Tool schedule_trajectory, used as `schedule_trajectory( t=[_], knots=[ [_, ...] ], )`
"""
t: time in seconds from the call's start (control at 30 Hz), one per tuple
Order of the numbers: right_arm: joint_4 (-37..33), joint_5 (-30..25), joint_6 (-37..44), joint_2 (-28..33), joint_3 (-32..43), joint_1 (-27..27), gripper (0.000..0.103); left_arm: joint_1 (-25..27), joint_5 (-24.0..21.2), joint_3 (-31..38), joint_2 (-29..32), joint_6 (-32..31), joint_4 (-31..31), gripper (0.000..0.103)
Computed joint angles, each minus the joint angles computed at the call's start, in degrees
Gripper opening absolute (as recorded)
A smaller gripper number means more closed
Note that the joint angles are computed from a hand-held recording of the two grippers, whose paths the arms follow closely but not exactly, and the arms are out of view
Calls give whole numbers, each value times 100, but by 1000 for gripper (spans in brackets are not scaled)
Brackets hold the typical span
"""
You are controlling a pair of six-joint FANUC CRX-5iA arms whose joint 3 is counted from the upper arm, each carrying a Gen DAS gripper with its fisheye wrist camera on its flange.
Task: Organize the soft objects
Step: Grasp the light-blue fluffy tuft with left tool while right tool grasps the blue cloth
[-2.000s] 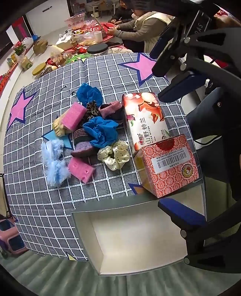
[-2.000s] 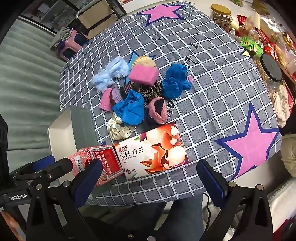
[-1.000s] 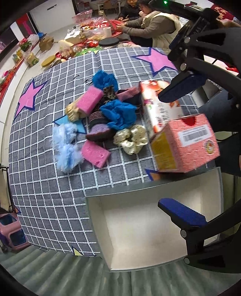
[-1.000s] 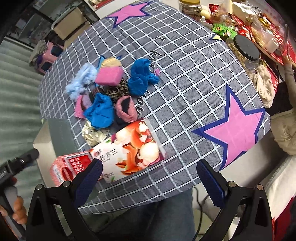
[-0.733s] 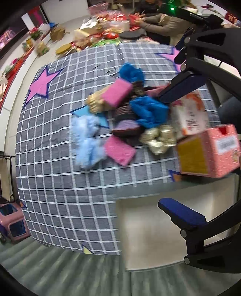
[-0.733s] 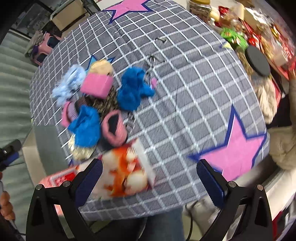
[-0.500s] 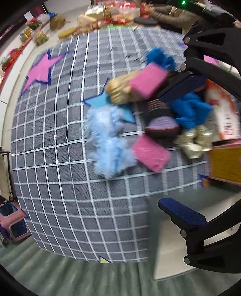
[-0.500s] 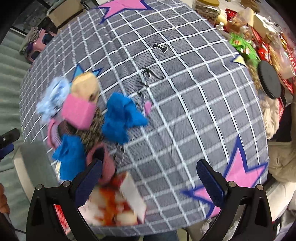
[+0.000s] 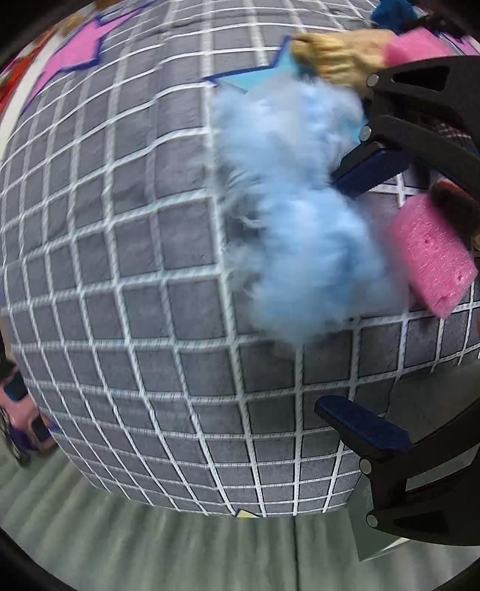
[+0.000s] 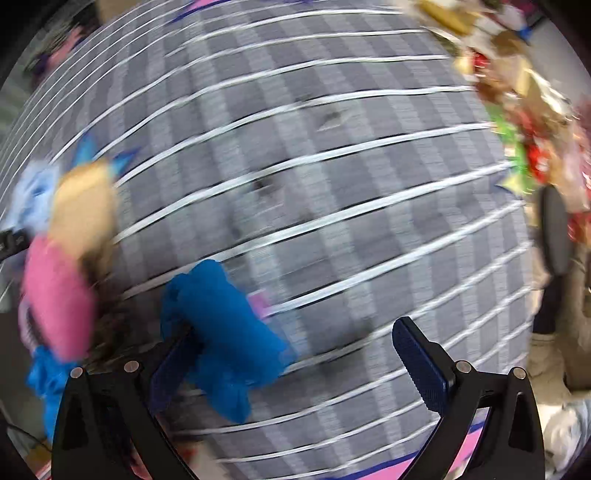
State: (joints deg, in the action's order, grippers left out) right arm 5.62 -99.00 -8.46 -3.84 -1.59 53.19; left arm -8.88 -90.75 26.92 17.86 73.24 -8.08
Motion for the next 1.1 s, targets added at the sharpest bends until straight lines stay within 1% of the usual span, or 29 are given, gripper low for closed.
schedule_trajectory(
  t=[0.03, 0.1, 0.13, 0.17, 0.2, 0.23, 0.33, 0.37, 0.43, 0.5, 0.53, 0.67, 0.7, 0.73, 0.8, 0.87, 0.9, 0.93, 0.97, 1.0, 1.03, 1.07, 1.1],
  knots=[
    [16, -66, -144, -190, -112, -21, 102, 136, -47, 2, 3, -85, 318, 103],
    [161, 109, -393, -638, -380, 60, 102, 242, -63, -35, -83, -258, 591, 103],
    [236, 233, -462, -804, -464, 121, 102, 225, -132, 53, -92, -329, 558, 103],
    [300, 360, -476, -937, -514, 165, 102, 191, -98, 27, -136, -385, 549, 103],
    [332, 557, -424, -1003, -554, 174, 102, 158, -269, 212, -117, -410, 474, 103],
    [311, 672, -298, -1019, -526, 146, 102, 66, -297, 317, 7, -342, 475, 103],
    [219, 602, 74, -714, -311, 2, 102, -80, -394, 459, 168, -237, 444, 103],
    [170, 655, 116, -647, -291, -36, 102, -151, -378, 431, 198, -201, 391, 103],
    [15, 945, 206, -602, -373, -147, 102, -256, -327, 204, 124, -149, 331, 103],
    [-150, 997, 436, -424, -334, -233, 102, -256, -112, -174, 41, -186, 411, 103],
    [-176, 1054, 391, -390, -376, -139, 102, -251, -43, -270, 24, -191, 447, 103],
    [-202, 873, 420, -136, -217, -40, 102, -198, 308, -684, 22, -137, 777, 103],
    [-193, 876, 393, -122, -214, -28, 103, -114, 293, -607, 117, -185, 856, 103],
    [-192, 930, 388, -33, -191, -46, 103, -64, 193, -346, 289, -164, 933, 103],
    [-202, 923, 388, 102, -105, -71, 103, -45, 310, -386, 363, -179, 962, 103],
    [-270, 863, 338, 34, -127, -38, 103, -7, 387, -424, 430, -221, 975, 103],
    [-310, 920, 483, 30, -179, -170, 103, 41, 341, -287, 579, -265, 953, 103],
    [-360, 933, 475, 58, -161, -153, 103, 13, 212, -136, 697, -217, 894, 103],
    [-426, 1021, 619, 142, -163, -269, 103, 17, 73, 14, 740, -239, 827, 103],
    [-483, 1005, 763, 165, -144, -380, 103, -53, 17, 136, 773, -247, 729, 100],
    [-472, 967, 756, 188, -94, -349, 100, -155, -7, 331, 826, -284, 685, 90],
    [-419, 934, 726, 194, -56, -303, 97, -212, 122, 285, 769, -479, 699, 82],
    [-304, 918, 681, 195, -27, -208, 86, -249, 167, 267, 741, -607, 726, 64]
  ],
)
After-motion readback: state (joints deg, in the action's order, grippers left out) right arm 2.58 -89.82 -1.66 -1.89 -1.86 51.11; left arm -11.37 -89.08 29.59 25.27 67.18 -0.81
